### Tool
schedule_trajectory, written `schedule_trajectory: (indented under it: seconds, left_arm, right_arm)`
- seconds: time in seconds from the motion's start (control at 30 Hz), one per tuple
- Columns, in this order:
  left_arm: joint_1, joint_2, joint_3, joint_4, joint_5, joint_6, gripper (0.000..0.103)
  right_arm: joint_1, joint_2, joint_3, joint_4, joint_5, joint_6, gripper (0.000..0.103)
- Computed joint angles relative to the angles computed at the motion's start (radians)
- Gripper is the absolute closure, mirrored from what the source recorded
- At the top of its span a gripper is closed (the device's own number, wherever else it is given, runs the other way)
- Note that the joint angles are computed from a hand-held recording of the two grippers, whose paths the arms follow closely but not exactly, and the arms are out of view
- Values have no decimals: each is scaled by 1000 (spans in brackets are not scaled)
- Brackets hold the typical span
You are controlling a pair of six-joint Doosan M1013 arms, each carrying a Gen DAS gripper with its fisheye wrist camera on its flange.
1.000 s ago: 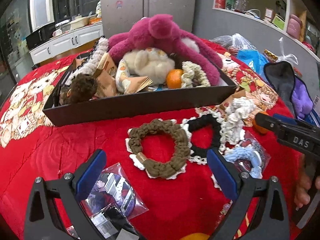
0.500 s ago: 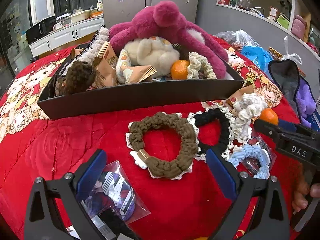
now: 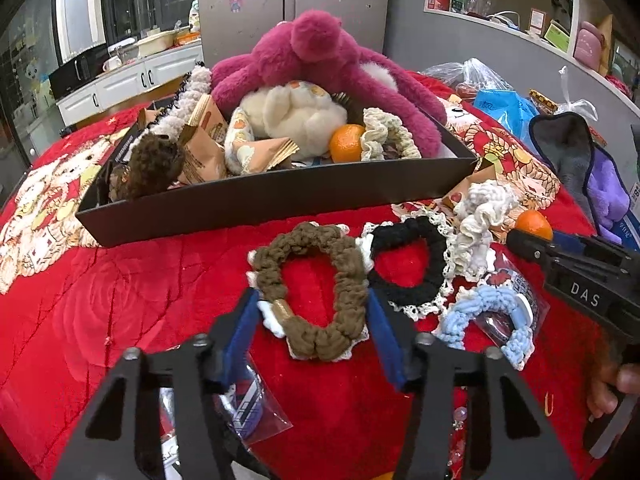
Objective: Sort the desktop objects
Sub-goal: 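Grasp the brown crocheted scrunchie with the left tool while the right tool grasps the mandarin orange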
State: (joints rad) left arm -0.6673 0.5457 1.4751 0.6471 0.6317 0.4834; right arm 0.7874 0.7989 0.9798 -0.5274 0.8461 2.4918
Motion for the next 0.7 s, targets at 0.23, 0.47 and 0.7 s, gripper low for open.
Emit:
schedule_trajectory:
  seconds: [0.23, 0.47, 0.7]
  left_arm:
    - [9, -5, 9, -22, -22, -10, 76]
    - [-2, -9, 15, 34, -25, -36, 78]
    - [-7, -12, 17, 59, -25, -52, 78]
  right_arm:
    - [2, -4, 5, 11, -27, -21, 64]
    - [14, -1, 0, -37, -21, -25, 64]
    - [13, -3, 4, -32, -28, -33, 64]
